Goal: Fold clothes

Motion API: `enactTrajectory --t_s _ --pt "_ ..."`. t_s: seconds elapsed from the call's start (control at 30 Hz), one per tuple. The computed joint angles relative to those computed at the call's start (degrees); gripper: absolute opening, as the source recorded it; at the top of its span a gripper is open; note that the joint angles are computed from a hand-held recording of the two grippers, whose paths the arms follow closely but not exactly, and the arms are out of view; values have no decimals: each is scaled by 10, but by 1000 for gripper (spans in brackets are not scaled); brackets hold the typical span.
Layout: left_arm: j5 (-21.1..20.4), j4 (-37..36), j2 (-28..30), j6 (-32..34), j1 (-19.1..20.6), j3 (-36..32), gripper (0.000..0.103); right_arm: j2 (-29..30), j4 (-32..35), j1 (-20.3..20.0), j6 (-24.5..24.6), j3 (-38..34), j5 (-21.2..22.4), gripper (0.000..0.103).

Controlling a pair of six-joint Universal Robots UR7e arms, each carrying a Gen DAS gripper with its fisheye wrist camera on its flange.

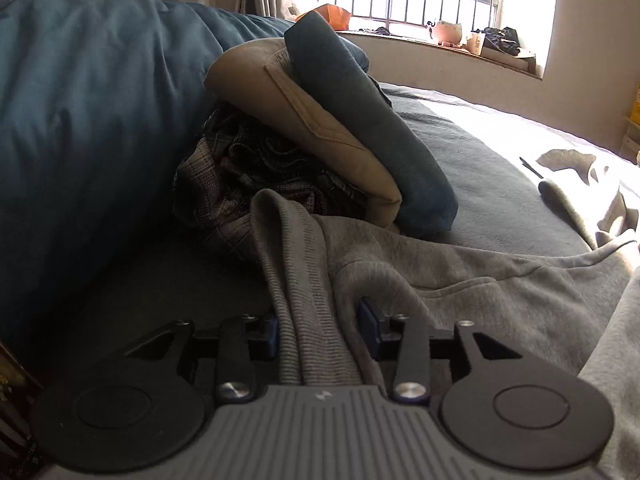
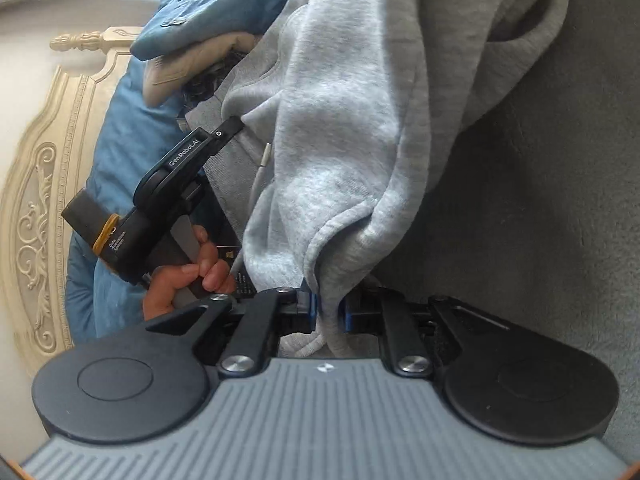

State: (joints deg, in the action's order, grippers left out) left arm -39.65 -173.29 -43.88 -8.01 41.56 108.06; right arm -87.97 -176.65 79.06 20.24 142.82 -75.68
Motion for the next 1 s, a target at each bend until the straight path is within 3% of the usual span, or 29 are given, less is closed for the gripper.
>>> enactTrajectory --t_s 0.1,0.17,0.3,0.4,0.53,0.67,0.77,0.9,1.0 --pt "11 -10 -14 -6 -15 19 62 -20 31 -12 -4 -1 18 33" --pt "20 -34 -22 9 -34 35 65 -45 50 -19 -14 1 21 56" --pt "5 -82 -33 32 -74 56 79 -143 106 -50 -46 19 44 62" --pt "-57 -80 -33 35 -95 52 93 -227 139 -78 -58 30 51 65" --pt "-180 -29 -15 27 -106 29 95 -356 195 -152 -88 41 70 67" --pt "-215 -12 40 16 -117 -1 95 -441 240 -233 -121 20 80 67" --pt "-221 -9 82 10 -118 -29 94 -436 212 -229 -156 -8 14 67" --pt "-203 -15 121 14 -126 -51 91 -359 139 -163 -232 -54 -161 70" --pt "-203 -23 137 22 -125 -62 89 -282 88 -133 -298 -85 -251 74"
